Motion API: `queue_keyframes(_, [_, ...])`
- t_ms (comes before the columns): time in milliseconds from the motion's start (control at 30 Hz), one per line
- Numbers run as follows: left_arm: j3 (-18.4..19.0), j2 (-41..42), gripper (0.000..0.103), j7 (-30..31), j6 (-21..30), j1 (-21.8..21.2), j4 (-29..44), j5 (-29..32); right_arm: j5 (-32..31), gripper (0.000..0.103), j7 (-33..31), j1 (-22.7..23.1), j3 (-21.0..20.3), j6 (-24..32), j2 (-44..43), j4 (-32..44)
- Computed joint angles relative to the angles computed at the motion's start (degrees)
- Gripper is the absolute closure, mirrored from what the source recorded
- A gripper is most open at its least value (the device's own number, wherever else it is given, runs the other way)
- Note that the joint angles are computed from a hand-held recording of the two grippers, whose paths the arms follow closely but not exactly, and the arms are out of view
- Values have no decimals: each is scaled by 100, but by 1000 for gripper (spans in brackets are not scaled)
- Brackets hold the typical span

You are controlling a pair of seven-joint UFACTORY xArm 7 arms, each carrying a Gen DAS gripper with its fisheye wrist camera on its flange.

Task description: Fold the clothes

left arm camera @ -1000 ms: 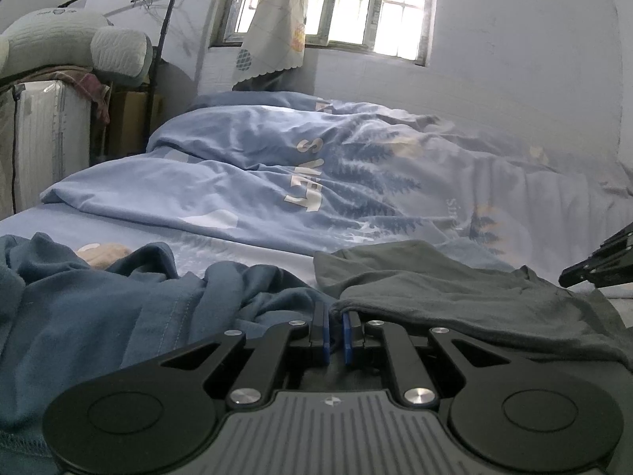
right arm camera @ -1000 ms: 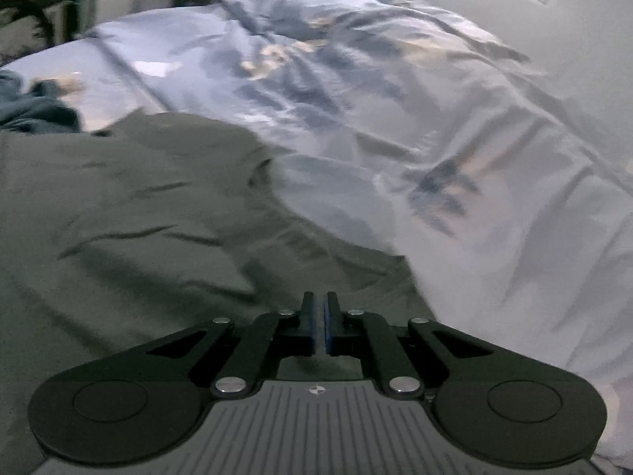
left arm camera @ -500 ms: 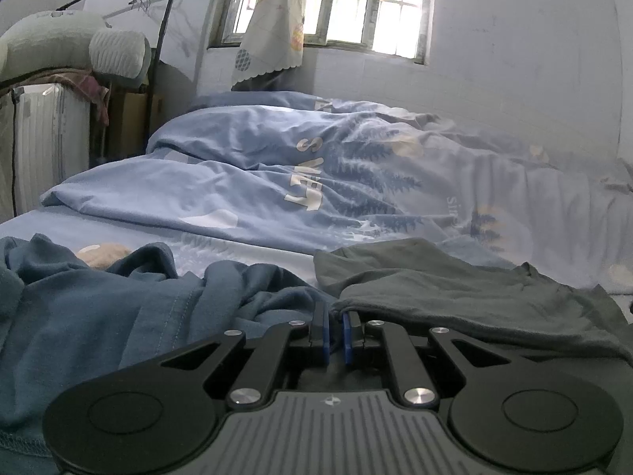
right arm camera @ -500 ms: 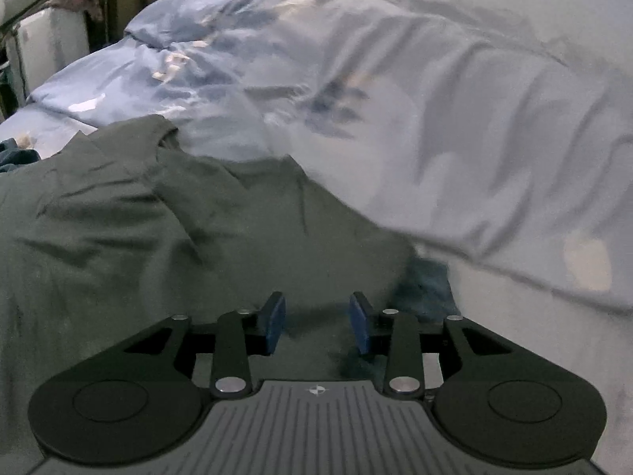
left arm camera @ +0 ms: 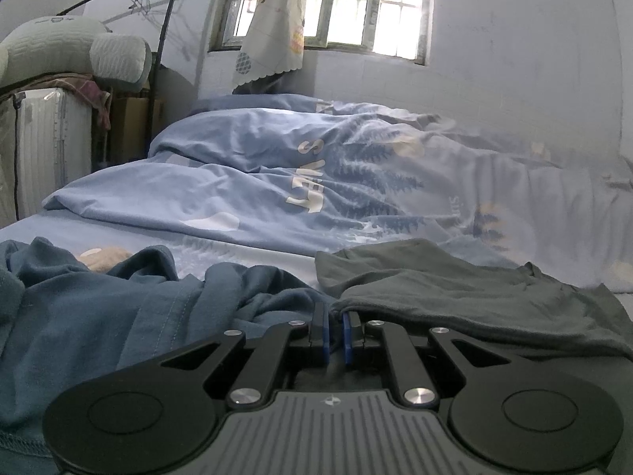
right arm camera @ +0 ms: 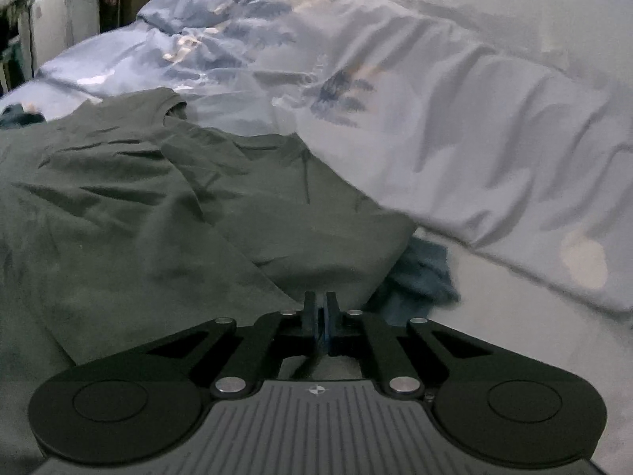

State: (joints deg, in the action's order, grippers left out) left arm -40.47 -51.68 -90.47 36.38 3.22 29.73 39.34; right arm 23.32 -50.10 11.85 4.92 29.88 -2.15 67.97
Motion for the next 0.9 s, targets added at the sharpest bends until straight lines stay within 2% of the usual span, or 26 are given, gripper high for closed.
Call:
queue_keyframes(167, [-51,-27,96,-75,69,17,19,2,-400,101,224,39,68,-352,74,101])
queue_keyframes(400, [-311,-43,96,-276,332,138,152,108,-1385,101,962,65,140,-526,417,481])
queue_keyframes(533, [-250,0,96,-306,344,81,148,137,-1068,101,798,55,193,-629,371,540])
queue_keyframes(633, [-217,25,96,-314,366,38,151,158,-1147,101,807,73,193,-565,339,604])
queue_keyframes(733, [-168,44,96,-322,372,-6,145,174,-935,101,710,76,188,-454,280,688])
queue_keyframes(800, [-152,61,96,-322,389,-29,146,186,-1047,101,710,89,185,-307,304,767])
queue_keyframes(900, [-126,91,96,-325,411,-59,156,202,-1754,101,1267,125,167,-208,561,917])
